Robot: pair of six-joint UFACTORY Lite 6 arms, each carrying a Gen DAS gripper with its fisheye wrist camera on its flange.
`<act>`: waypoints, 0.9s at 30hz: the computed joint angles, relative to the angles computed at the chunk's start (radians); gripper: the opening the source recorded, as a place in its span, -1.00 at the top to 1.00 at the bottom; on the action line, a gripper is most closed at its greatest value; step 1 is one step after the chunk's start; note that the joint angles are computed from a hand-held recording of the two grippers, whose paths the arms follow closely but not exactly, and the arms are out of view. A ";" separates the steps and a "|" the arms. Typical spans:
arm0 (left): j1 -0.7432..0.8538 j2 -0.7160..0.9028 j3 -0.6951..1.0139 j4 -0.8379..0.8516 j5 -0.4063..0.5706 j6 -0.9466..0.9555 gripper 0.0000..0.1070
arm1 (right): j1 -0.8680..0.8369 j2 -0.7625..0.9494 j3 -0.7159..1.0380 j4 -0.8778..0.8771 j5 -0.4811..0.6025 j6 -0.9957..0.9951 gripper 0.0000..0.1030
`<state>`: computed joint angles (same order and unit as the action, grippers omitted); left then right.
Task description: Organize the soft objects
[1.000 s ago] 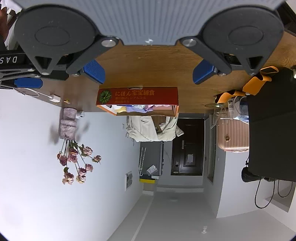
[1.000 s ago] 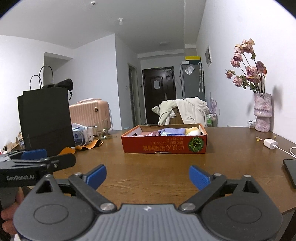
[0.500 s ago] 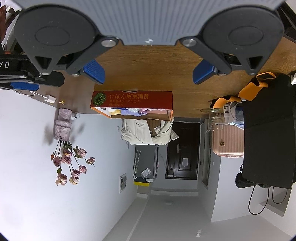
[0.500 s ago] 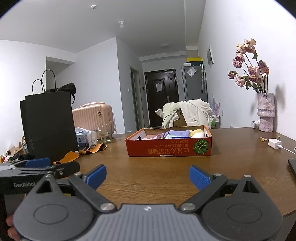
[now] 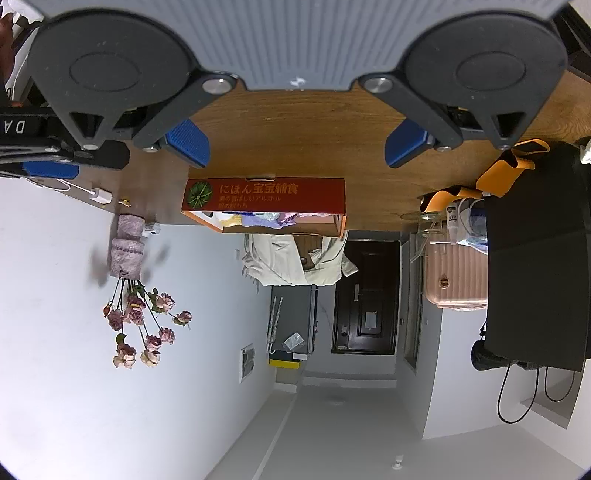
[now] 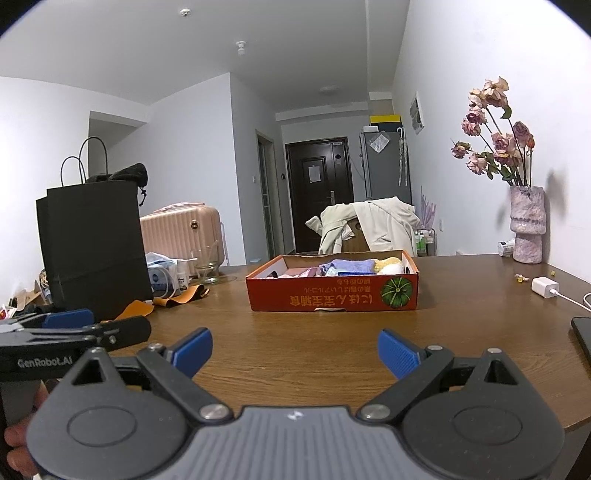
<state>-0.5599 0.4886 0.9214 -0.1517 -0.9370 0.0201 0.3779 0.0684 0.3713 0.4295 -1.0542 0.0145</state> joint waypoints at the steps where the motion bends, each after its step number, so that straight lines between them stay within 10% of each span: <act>1: 0.001 0.000 0.001 0.001 0.001 0.000 -0.93 | -0.001 0.001 0.000 -0.002 -0.001 0.000 -0.87; 27: -0.004 0.006 0.005 0.006 -0.001 0.004 -0.93 | -0.002 0.002 0.007 -0.001 0.009 -0.009 -0.88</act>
